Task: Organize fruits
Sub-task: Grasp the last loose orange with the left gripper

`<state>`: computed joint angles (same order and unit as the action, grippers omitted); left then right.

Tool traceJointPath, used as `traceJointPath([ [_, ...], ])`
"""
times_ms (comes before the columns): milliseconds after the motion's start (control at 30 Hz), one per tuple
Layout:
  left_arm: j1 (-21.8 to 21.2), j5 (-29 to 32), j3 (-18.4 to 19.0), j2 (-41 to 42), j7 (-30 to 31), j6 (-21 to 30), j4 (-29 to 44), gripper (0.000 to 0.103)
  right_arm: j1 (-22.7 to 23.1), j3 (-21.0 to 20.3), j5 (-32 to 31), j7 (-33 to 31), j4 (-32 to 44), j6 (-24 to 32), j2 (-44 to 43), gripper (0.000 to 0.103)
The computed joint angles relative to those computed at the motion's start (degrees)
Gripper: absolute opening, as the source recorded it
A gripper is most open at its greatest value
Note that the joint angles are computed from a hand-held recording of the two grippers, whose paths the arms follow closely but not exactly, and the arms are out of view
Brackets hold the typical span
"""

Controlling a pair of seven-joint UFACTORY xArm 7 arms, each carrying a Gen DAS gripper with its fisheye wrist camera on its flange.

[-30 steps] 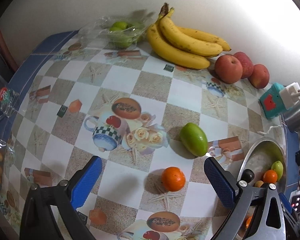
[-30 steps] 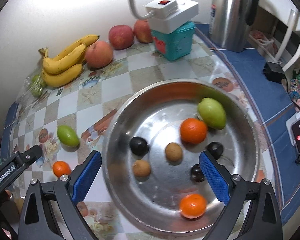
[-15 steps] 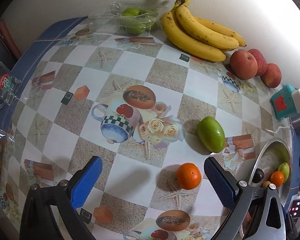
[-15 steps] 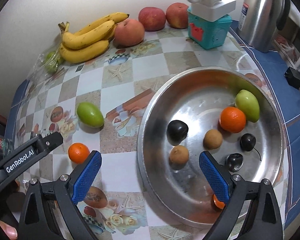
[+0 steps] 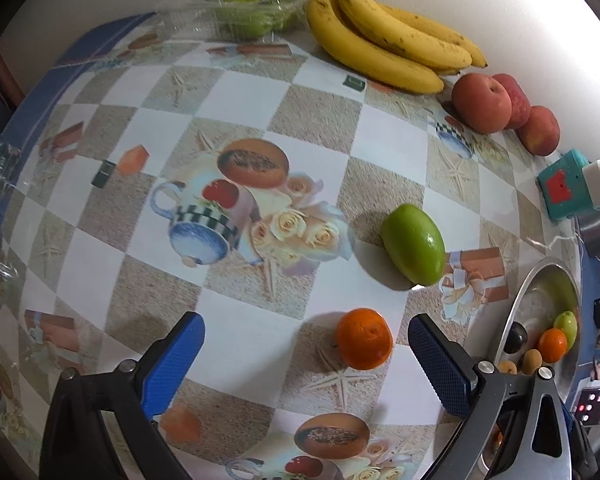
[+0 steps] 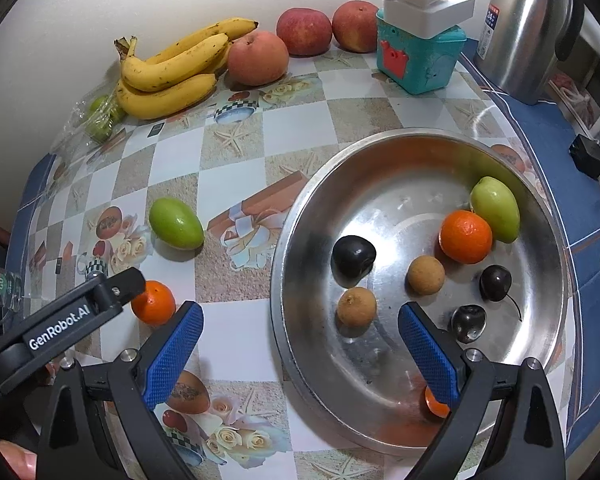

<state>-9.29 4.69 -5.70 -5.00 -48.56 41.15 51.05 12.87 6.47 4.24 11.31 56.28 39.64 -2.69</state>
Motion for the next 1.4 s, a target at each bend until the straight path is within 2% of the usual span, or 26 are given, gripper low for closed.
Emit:
traceJointPath([
  [167, -0.33, -3.0, 0.21, 0.46, 1.83, -1.71, -0.45, 0.101, 0.04, 0.07, -0.77, 0.3, 0.12, 0.23, 0.13, 0.098],
  [233, -0.46, -4.26, 0.3, 0.57, 2.8, -2.55, -0.65, 0.092, 0.0, -0.01, -0.58, 0.23, 0.06, 0.24, 0.09, 0.098],
  [367, -0.79, -7.96, 0.47, 1.14, 5.16, -3.8, -0.78, 0.084, -0.1, -0.04, -1.04, 0.59, -0.01, 0.31, 0.05, 0.098],
  [467, -0.93, -8.87, 0.38, 1.23, 5.81, -4.29, -0.74, 0.073, -0.1, -0.02, -1.27, 0.79, -0.03, 0.36, 0.08, 0.098],
  [567, -1.01, -10.46, 0.5, 1.42, 6.89, -4.96, -0.79, 0.071, -0.08, -0.02, -1.19, 0.78, -0.07, 0.32, 0.1, 0.098],
  [667, -1.13, -13.5, 0.67, 1.31, 8.77, -5.82, -1.2, 0.062, -0.06, 0.0, -1.11, 0.88, -0.14, 0.19, 0.05, 0.098],
  [1067, -1.2, -14.65, 0.57, 0.91, 9.89, -6.8, -1.3, 0.044, -0.05, -0.01, -1.05, 0.84, -0.13, 0.27, 0.05, 0.098],
  [1167, -1.34, -15.37, 0.53, 1.11, 10.42, -6.96, -1.3, 0.035, -0.08, -0.03, -1.06, 0.83, -0.15, 0.27, 0.05, 0.098],
  [1400, -1.46, -15.3, 0.42, 0.56, 10.57, -7.81, -1.28, 0.033, -0.06, 0.0, -1.09, 0.81, -0.02, 0.33, 0.11, 0.098],
])
